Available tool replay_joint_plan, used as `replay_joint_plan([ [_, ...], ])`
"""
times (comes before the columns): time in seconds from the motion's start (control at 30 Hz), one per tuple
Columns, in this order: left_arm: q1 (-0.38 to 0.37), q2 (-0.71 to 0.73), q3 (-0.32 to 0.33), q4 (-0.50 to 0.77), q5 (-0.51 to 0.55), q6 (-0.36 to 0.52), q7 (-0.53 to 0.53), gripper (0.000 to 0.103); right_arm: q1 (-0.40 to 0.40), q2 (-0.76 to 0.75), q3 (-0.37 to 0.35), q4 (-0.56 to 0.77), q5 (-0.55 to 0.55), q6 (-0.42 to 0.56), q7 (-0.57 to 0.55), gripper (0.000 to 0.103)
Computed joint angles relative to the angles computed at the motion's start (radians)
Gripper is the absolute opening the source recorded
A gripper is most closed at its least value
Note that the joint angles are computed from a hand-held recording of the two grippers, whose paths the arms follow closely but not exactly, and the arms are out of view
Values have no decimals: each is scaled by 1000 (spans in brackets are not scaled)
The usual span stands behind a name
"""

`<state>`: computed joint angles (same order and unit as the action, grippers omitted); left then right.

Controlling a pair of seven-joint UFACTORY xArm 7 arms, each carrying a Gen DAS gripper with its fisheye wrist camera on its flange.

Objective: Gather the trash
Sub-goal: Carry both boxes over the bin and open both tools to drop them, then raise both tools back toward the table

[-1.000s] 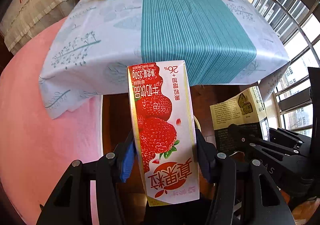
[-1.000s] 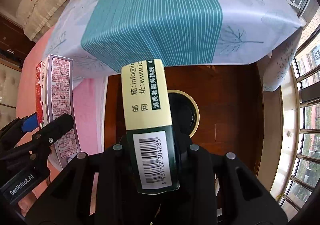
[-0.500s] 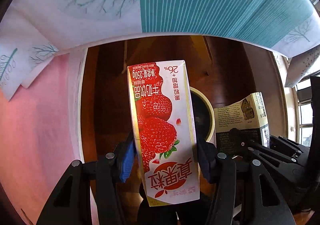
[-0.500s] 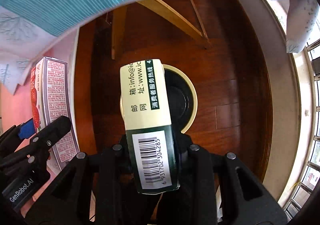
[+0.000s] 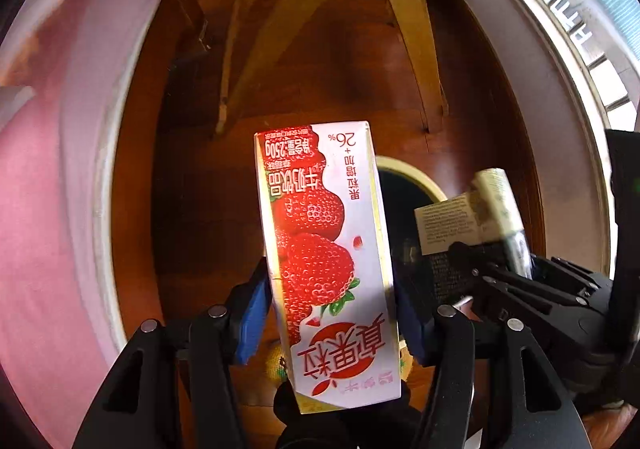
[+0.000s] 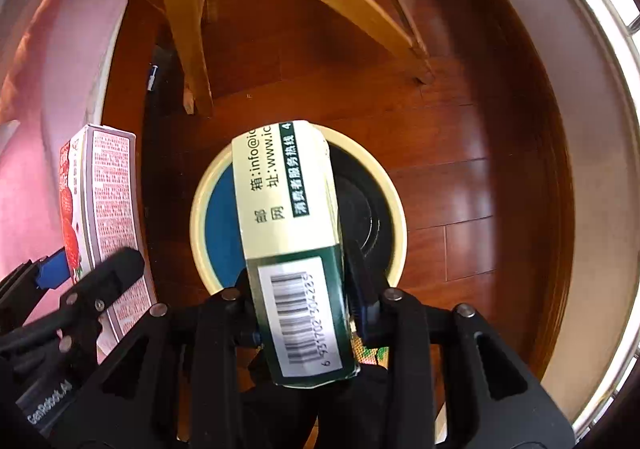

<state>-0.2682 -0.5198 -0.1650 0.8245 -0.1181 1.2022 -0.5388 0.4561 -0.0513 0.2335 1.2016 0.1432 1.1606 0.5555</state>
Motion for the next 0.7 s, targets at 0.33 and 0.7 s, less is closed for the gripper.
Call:
replay_joint_plan([
  [0.33,15,60,23,-72,-1,-90,27,88,0,51,-2,-91,-25,-112,-10,69],
  [0.7,4,14,-7,-37,24,-34,-8,88,14,4,9,-110,-89,-124,27,69],
])
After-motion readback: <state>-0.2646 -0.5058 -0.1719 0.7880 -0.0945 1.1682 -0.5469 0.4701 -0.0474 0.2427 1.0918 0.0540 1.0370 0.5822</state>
